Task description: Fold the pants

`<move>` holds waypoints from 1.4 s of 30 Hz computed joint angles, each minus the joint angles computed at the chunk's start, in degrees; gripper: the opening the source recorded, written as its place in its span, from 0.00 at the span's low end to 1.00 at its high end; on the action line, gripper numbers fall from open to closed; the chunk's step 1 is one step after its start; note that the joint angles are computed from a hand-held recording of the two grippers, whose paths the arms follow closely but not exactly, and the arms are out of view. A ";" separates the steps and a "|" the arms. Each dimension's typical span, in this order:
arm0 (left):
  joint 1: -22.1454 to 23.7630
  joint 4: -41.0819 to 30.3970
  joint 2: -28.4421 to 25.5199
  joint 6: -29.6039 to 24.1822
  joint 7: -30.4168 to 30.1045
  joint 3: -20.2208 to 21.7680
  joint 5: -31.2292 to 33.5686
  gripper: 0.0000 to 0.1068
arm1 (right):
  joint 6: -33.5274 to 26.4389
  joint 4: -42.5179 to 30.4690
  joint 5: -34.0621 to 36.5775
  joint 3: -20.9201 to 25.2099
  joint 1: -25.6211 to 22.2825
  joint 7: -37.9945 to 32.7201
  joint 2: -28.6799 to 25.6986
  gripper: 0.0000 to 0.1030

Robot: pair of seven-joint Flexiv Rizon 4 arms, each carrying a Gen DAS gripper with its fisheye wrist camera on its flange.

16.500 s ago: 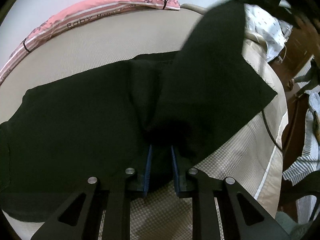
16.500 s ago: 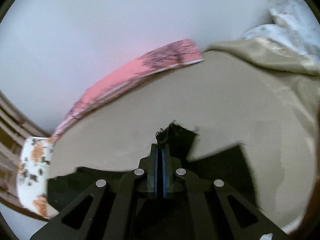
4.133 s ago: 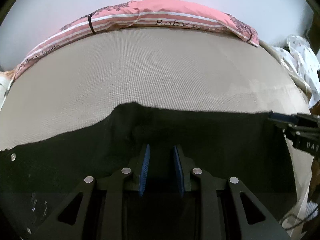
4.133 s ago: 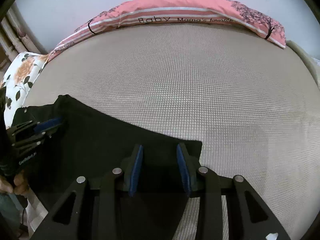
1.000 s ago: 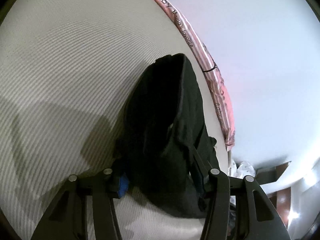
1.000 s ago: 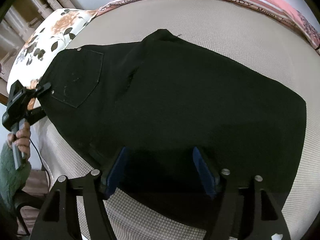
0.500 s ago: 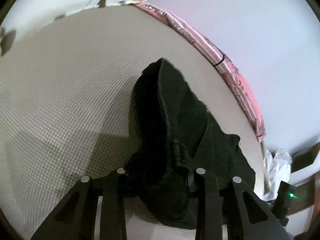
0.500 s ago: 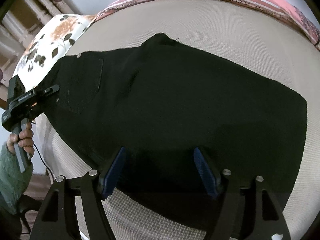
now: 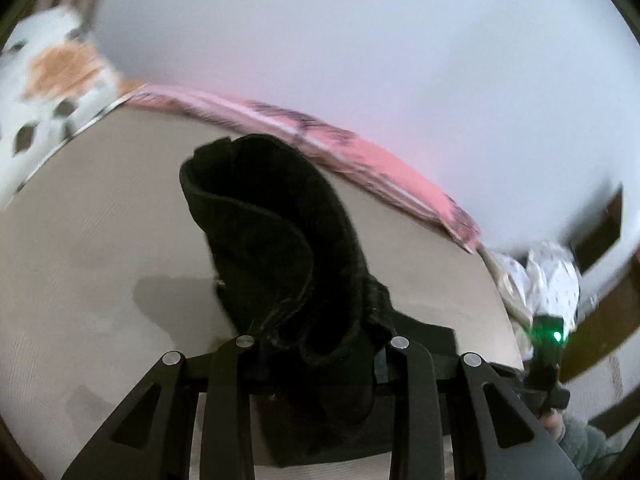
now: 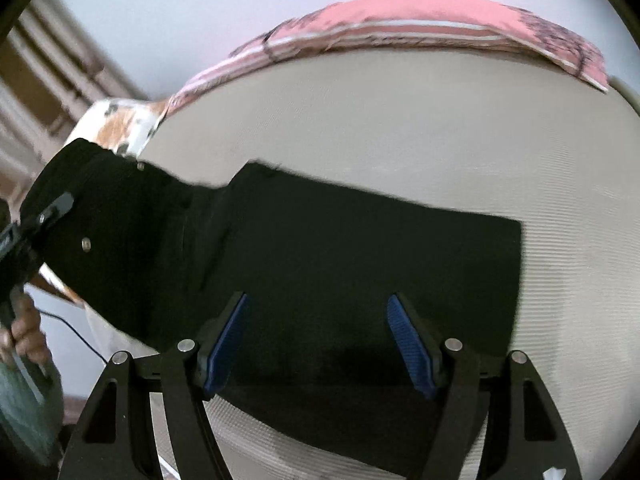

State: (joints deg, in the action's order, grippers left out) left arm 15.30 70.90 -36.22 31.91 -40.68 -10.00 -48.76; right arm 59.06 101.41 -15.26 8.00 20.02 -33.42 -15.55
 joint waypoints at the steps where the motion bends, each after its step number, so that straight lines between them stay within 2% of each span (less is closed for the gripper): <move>1: -0.54 0.49 0.50 -0.02 0.60 -0.46 -0.06 0.28 | 0.63 0.96 -0.60 -0.54 -0.07 1.22 0.80 0.67; 5: -2.93 2.36 2.41 -3.01 3.71 -1.99 -0.55 0.28 | 2.29 5.61 -4.40 -1.96 -0.94 6.31 4.51 0.67; 13: -9.92 6.29 4.15 -6.01 6.03 -0.99 4.01 0.28 | 4.73 12.28 -10.47 -2.21 -4.78 14.17 10.07 0.67; 17: -14.39 10.75 5.37 -2.37 7.87 0.92 10.24 0.28 | 6.45 13.39 -9.12 -1.70 -6.42 14.06 10.29 0.67; 22: -18.67 15.91 6.33 5.13 8.39 2.59 18.29 0.29 | 10.21 14.62 -2.66 -0.71 -7.54 10.51 9.21 0.67; 24: -19.50 18.02 7.49 7.92 9.37 2.61 20.33 0.38 | 11.32 14.72 -0.01 -0.34 -7.69 8.52 8.59 0.67; 26: -19.56 18.99 8.41 7.53 10.01 2.26 21.22 0.50 | 12.06 14.59 2.62 0.09 -7.74 6.36 8.09 0.67; 30: -17.92 21.01 11.06 5.78 14.98 1.00 18.60 0.55 | 14.33 14.09 7.85 0.95 -8.04 1.56 7.21 0.67; 33: -15.93 21.86 12.80 3.36 19.05 0.30 12.85 0.60 | 15.19 12.94 13.06 2.15 -8.57 -3.14 6.36 0.67; 35: -14.68 21.33 13.32 1.92 20.62 0.38 8.90 0.68 | 15.23 11.56 17.95 3.56 -9.33 -7.67 5.43 0.67; 38: -14.74 19.62 12.18 5.10 18.82 1.88 7.27 0.71 | 14.69 9.36 24.73 5.33 -10.36 -13.29 3.82 0.67; 42: -14.33 15.23 8.07 11.61 11.13 4.14 10.24 0.71 | 13.93 7.43 31.06 6.30 -11.21 -18.31 2.50 0.65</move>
State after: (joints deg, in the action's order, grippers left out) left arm 0.97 86.13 -28.16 43.53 -29.55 -5.86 -38.52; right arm 72.99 108.84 15.79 14.30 8.81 -51.73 -13.04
